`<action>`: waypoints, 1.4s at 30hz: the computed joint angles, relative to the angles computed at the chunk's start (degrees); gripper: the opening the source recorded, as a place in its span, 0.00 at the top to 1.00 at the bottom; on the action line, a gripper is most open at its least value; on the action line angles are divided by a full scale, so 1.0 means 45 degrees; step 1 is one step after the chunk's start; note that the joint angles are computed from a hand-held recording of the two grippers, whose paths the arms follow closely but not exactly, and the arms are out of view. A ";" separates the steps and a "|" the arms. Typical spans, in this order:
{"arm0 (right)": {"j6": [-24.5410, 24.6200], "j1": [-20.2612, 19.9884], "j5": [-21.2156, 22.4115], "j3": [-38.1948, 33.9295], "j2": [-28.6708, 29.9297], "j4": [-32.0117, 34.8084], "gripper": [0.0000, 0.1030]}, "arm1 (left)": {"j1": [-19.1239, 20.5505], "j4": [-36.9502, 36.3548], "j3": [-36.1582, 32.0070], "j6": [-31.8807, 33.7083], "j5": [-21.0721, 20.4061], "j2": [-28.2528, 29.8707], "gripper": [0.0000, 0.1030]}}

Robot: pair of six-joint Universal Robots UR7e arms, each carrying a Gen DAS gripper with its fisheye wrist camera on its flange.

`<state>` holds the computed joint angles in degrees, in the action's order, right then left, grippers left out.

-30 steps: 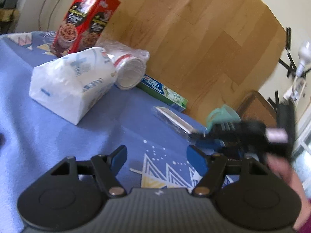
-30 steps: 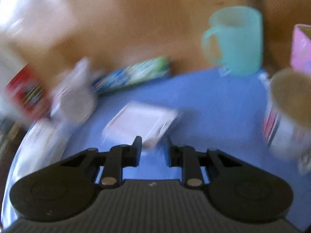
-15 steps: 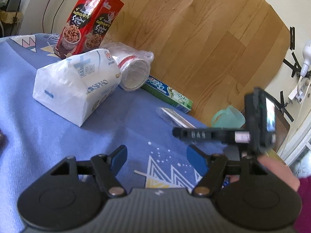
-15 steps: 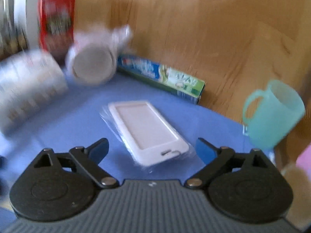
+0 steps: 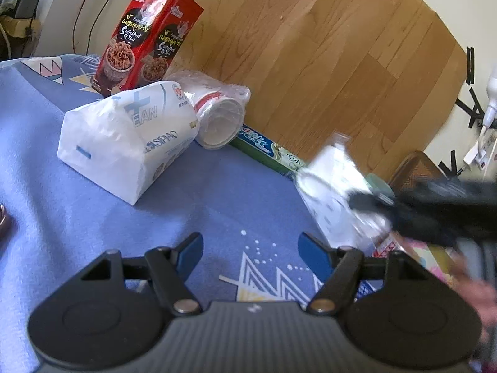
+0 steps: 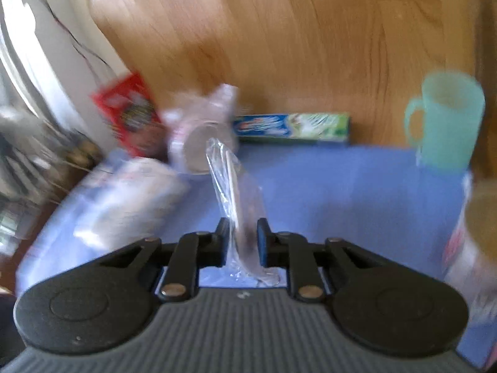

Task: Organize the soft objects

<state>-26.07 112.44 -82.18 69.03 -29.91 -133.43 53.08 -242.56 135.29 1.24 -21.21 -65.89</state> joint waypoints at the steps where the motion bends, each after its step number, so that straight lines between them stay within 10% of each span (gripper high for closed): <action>1: 0.0286 -0.0215 0.0377 0.0691 -0.0533 -0.0015 0.80 | -0.0005 -0.0053 0.0013 -0.0019 -0.0025 0.0002 0.33; 7: 0.2837 -0.2068 0.2642 0.3771 -0.3062 0.1836 0.78 | -0.0003 0.0729 0.0127 -0.0281 -0.0397 -0.0119 0.33; 9: 0.2832 -0.2294 0.1827 0.4955 -0.3729 0.0720 0.74 | -0.0115 0.1858 0.0203 -0.0615 -0.0440 -0.0243 0.33; 13: 0.0277 -0.1855 -0.0805 0.7094 -0.4848 -0.3684 0.54 | -0.0960 0.3489 0.1071 -0.2538 -0.0391 -0.0561 0.33; 19: -0.4609 -0.1578 -0.0471 0.8642 -0.5702 -0.4952 0.20 | -0.2333 0.8179 0.2143 -0.6746 -0.0374 -0.1612 0.31; 23: -0.6918 -0.1629 -0.0498 0.8678 -0.5250 -0.5285 0.16 | -0.2175 1.0671 0.1878 -0.8692 -0.1245 -0.1948 0.17; 26: -0.7469 -0.1465 -0.1201 0.8298 -0.4639 -0.4838 0.13 | -0.2216 1.0579 0.1659 -0.8561 -0.0980 -0.1371 0.13; 33: -0.7628 -0.1647 -0.0528 0.8926 -0.4779 -0.6220 0.30 | -0.2342 1.0864 0.1067 -0.8175 -0.0623 -0.0750 0.39; 42: -0.7272 -0.2230 0.1157 0.9489 -0.5214 -1.0236 0.30 | -0.2596 0.7436 -0.1402 -0.2274 -0.1563 0.0939 0.39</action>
